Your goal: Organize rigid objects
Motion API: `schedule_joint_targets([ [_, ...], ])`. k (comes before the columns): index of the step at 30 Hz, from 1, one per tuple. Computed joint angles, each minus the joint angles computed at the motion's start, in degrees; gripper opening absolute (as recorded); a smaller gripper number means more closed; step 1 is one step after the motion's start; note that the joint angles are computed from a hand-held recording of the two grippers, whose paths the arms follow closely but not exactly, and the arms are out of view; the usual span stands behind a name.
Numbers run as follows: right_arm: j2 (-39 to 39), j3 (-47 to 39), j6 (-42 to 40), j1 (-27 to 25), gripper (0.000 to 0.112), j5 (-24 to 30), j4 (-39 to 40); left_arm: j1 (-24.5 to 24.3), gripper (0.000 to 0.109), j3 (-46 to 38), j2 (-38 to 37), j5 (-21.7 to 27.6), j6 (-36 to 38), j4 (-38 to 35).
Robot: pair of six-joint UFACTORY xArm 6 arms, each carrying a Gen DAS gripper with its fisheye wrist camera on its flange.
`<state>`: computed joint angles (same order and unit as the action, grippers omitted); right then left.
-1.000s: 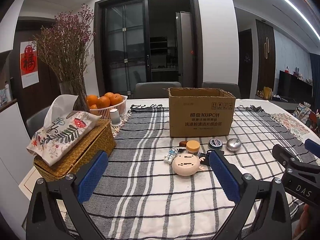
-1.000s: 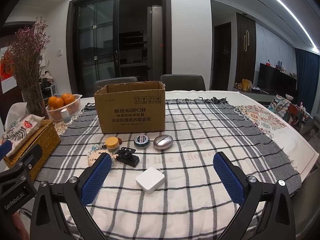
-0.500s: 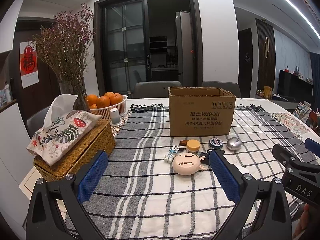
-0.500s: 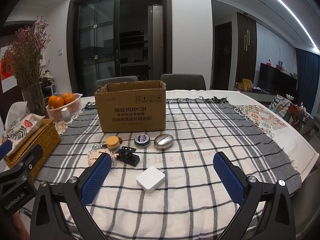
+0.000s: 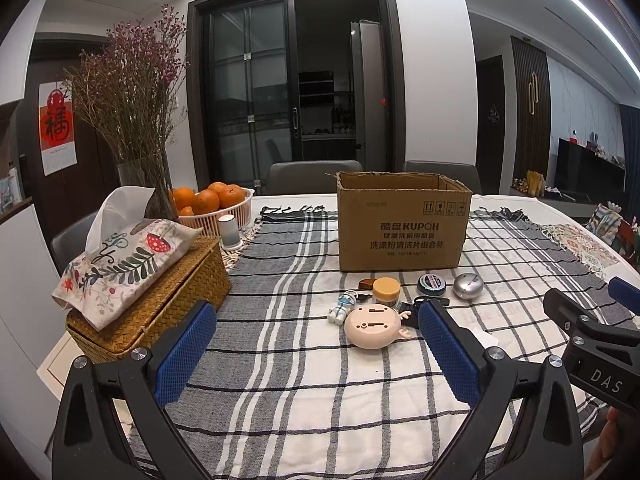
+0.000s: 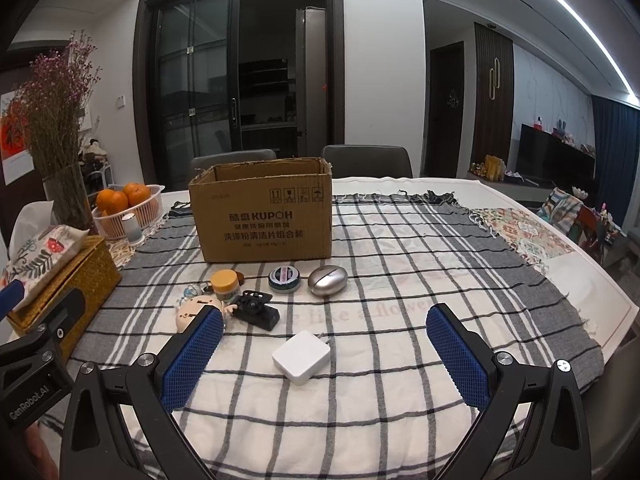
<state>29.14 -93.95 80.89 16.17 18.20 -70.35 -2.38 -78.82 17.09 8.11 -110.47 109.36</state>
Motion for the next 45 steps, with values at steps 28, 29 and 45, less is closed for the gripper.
schedule_joint_targets([
  [28, 15.6, -15.8, -29.0, 1.0, 0.103, 5.5, 31.9, 1.4, 0.103, -9.9, 16.5, -4.7, 47.4, -45.4],
  [29, 16.5, -17.0, -30.2, 1.1, 0.103, 6.1, 33.1, 1.3, 0.103, -10.5, 17.2, -4.7, 49.5, -47.5],
  [45, 28.9, -34.5, -43.3, 1.3, 0.102, 15.7, 47.6, -2.1, 0.102, -20.9, 27.1, 0.2, 82.9, -82.0],
])
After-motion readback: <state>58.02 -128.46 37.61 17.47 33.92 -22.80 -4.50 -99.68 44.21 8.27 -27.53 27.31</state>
